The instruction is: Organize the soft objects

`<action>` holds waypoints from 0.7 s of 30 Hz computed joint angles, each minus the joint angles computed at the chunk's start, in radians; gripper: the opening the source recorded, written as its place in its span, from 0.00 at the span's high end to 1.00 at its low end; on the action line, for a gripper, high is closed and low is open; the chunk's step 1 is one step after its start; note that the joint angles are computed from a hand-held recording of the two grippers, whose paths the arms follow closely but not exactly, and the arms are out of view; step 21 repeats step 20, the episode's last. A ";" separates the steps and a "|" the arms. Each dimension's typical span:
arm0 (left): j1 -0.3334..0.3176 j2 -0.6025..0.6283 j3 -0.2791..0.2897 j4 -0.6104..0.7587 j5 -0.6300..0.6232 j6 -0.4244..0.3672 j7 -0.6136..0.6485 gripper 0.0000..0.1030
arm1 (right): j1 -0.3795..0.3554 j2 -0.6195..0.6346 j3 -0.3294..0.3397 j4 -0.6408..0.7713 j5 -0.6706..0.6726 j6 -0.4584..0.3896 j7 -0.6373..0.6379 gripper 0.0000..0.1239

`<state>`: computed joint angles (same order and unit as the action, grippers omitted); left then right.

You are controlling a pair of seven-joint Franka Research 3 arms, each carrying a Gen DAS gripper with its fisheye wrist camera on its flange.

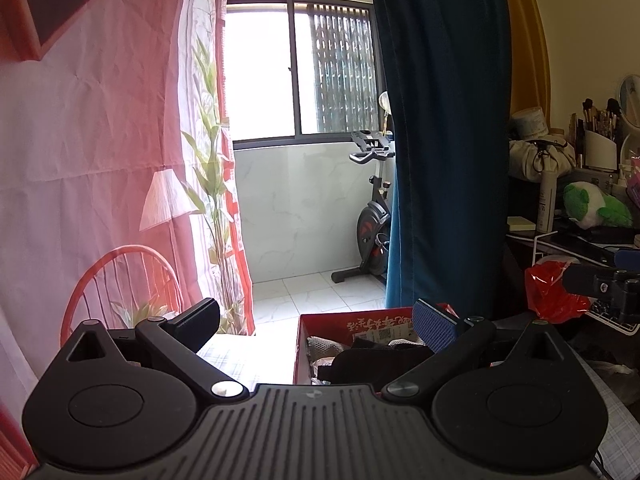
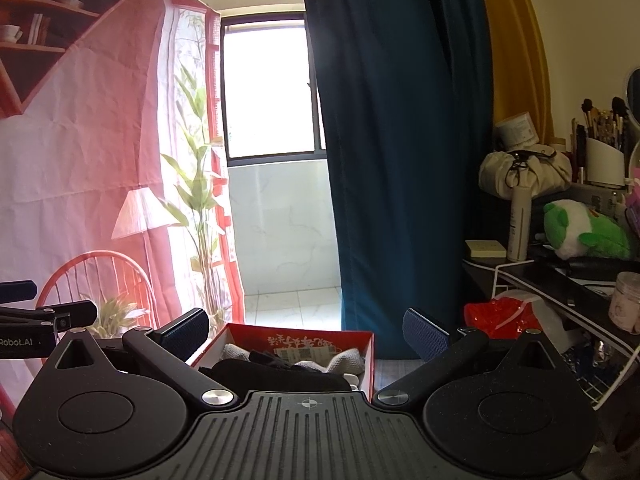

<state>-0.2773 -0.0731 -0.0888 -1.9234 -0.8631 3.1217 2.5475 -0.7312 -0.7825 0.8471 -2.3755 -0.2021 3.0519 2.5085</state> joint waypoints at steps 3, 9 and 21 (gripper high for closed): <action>0.011 -0.001 -0.009 -0.009 0.054 0.003 -0.053 0.00 | -0.001 -0.001 0.001 0.001 -0.001 -0.001 0.001 0.17; 0.012 0.002 -0.004 -0.010 0.111 -0.001 -0.110 0.00 | 0.002 0.000 -0.003 -0.003 -0.002 0.001 0.004 0.17; 0.014 0.007 -0.004 0.001 0.064 -0.015 -0.067 0.00 | 0.008 0.007 -0.008 -0.003 -0.004 0.001 0.000 0.17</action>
